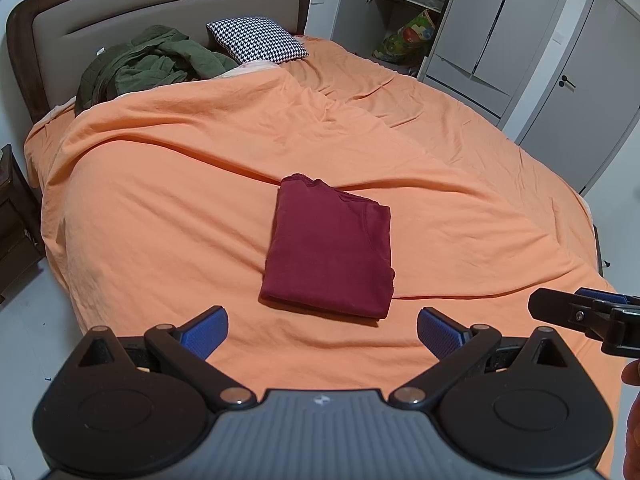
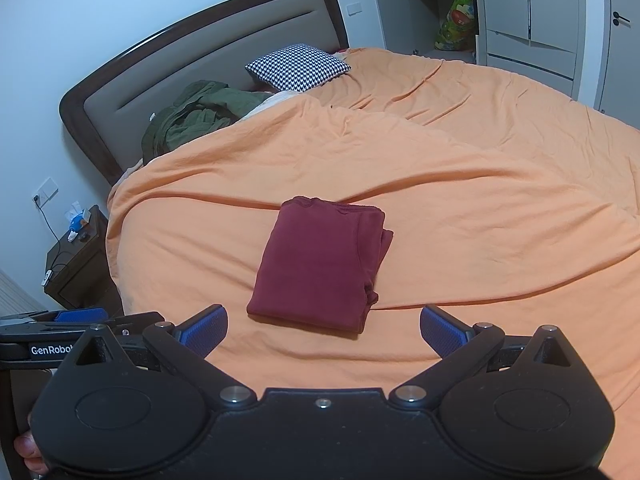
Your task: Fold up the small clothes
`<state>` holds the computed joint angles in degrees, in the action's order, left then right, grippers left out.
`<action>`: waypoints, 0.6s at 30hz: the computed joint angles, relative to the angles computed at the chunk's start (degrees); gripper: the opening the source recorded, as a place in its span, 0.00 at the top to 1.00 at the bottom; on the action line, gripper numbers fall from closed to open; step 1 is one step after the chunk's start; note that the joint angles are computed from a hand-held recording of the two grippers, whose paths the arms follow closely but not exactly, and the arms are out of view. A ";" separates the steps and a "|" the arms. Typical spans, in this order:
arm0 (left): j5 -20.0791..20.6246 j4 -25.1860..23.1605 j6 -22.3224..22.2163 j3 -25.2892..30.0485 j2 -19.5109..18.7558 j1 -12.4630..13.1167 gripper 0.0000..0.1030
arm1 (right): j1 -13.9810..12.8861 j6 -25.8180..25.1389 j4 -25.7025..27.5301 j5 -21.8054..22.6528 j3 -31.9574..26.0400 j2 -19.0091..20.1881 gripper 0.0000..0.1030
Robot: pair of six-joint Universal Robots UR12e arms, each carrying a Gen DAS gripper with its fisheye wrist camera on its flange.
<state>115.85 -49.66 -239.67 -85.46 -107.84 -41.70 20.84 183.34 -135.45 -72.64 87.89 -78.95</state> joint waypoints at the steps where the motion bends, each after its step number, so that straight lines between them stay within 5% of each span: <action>1: 0.03 -0.07 -0.03 0.03 -0.01 -0.01 0.00 | -0.02 -0.02 -0.05 0.02 0.00 0.01 0.01; 18: -0.16 2.26 -0.33 -0.90 0.42 -0.11 0.00 | -0.14 0.07 -0.28 0.29 0.04 0.12 0.01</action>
<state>115.69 -47.40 -240.00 -86.36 -107.42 -41.81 20.70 183.41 -135.74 -72.35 87.93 -78.83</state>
